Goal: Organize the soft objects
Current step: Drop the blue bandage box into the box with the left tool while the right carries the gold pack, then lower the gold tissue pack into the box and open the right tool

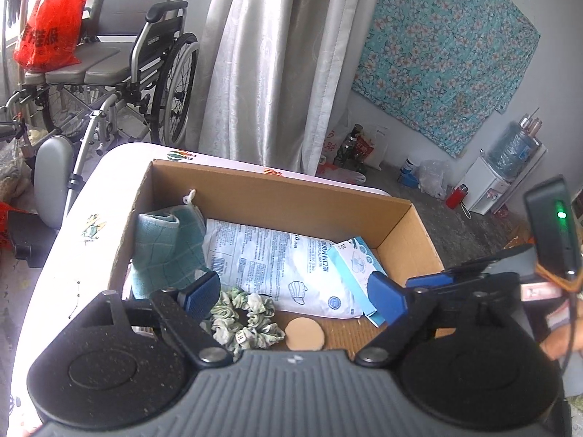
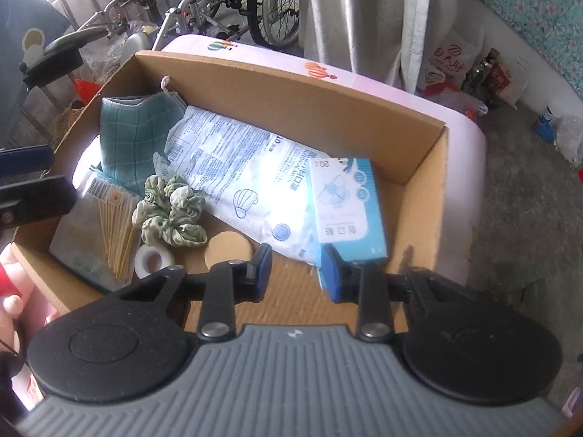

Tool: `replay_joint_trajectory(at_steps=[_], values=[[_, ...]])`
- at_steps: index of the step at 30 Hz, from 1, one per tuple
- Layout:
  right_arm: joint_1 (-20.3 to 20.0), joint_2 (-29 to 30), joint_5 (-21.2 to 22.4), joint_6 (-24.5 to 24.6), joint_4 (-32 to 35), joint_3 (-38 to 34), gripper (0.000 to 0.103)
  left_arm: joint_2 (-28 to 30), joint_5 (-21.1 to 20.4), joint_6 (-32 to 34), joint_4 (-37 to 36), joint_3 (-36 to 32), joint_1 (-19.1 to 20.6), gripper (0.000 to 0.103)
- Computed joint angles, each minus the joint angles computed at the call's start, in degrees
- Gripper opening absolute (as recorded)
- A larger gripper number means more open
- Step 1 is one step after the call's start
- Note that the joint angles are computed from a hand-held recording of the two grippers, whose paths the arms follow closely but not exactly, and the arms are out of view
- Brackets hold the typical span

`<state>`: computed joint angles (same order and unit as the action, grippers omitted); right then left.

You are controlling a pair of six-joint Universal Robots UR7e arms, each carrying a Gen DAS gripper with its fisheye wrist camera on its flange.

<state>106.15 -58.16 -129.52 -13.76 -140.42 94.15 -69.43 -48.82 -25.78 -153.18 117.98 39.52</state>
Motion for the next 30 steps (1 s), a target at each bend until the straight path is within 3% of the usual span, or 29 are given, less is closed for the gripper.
replay_joint_trajectory(at_steps=[5, 10, 15, 19, 24, 26, 30], values=[[-2.5, 7.7, 2.0, 2.3, 4.0, -6.3, 0.024, -1.4, 0.2, 0.2, -0.2, 0.8, 1.6, 0.089], [-4.5, 12.1, 0.6, 2.8, 3.8, -9.8, 0.024, -1.2, -0.2, 1.2, -0.1, 0.7, 2.5, 0.089], [-5.9, 12.8, -2.9, 4.5, 0.7, -10.0, 0.016, -0.9, -0.7, 1.9, -0.6, 0.8, 3.0, 0.089], [-6.7, 11.4, -0.1, 7.4, 0.0, -9.3, 0.016, -0.6, -0.3, 2.4, -1.2, 1.0, 2.8, 0.089], [-5.9, 8.7, 2.4, 7.9, 0.7, -7.5, 0.028, -1.0, 0.5, 2.3, -1.2, 1.3, 2.0, 0.089], [-5.5, 6.0, 6.0, 7.9, 4.0, -6.4, 0.031, -1.5, 0.8, 2.4, -1.4, 1.6, 1.5, 0.089], [-4.5, 2.7, 11.3, 10.1, 14.0, -5.6, 0.051, -2.5, 1.4, 1.2, -1.1, 2.0, 0.4, 0.090]])
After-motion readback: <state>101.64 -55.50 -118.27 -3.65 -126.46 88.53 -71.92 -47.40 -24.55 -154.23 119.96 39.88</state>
